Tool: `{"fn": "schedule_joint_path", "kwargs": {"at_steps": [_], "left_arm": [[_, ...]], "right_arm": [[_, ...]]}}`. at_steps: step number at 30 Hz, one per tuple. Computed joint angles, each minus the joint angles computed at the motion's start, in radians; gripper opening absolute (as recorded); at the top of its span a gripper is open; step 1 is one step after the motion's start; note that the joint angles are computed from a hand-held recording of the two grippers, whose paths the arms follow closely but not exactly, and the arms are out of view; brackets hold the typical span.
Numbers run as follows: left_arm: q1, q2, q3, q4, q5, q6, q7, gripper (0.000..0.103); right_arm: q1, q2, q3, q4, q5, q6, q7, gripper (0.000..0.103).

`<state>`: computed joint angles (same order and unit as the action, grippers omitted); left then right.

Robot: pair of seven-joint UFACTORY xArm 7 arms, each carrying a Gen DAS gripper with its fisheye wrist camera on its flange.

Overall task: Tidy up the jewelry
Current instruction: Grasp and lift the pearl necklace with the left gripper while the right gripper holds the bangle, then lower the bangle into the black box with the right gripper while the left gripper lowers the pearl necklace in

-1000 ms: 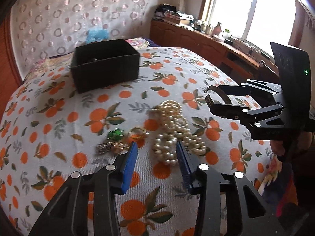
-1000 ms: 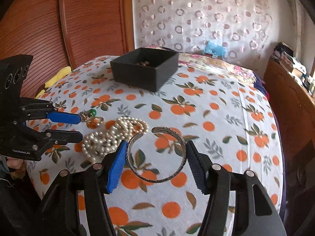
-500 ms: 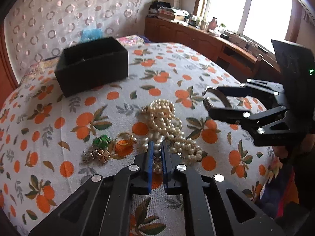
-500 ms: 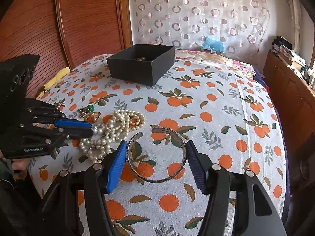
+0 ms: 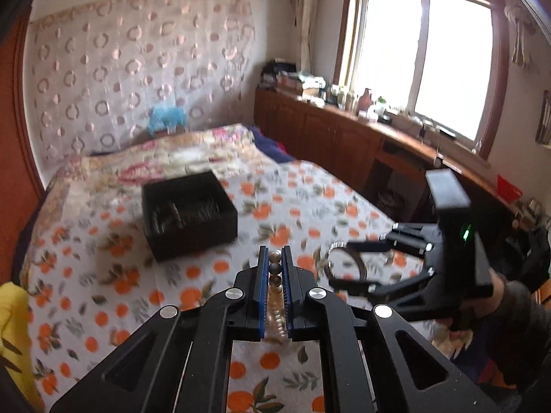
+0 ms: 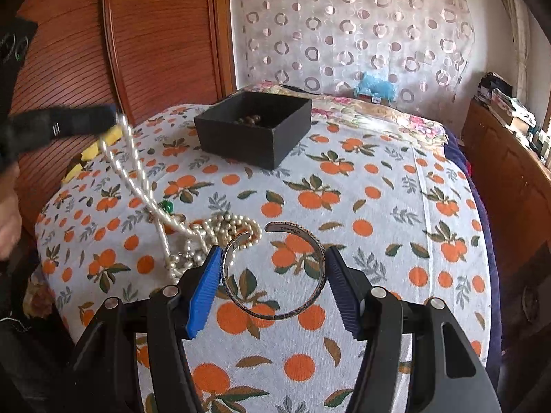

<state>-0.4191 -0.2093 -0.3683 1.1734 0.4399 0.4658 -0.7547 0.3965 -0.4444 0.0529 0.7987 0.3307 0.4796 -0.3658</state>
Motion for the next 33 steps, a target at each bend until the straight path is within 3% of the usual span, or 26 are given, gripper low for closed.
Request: {"fn": "schedule_joint_path", "kwargs": {"at_steps": [20,33], "left_arm": [[0.065,0.021,-0.016,0.201,0.180,0.085,-0.061,0.007],[0.049,0.130,0.061,0.334,0.235,0.094,-0.076,0.007]], "right_arm": [[0.011,0.061,0.007,0.103,0.018,-0.001,-0.021,0.063],[0.004,0.240,0.020,0.292,0.091,0.000,-0.102,0.063]]}}
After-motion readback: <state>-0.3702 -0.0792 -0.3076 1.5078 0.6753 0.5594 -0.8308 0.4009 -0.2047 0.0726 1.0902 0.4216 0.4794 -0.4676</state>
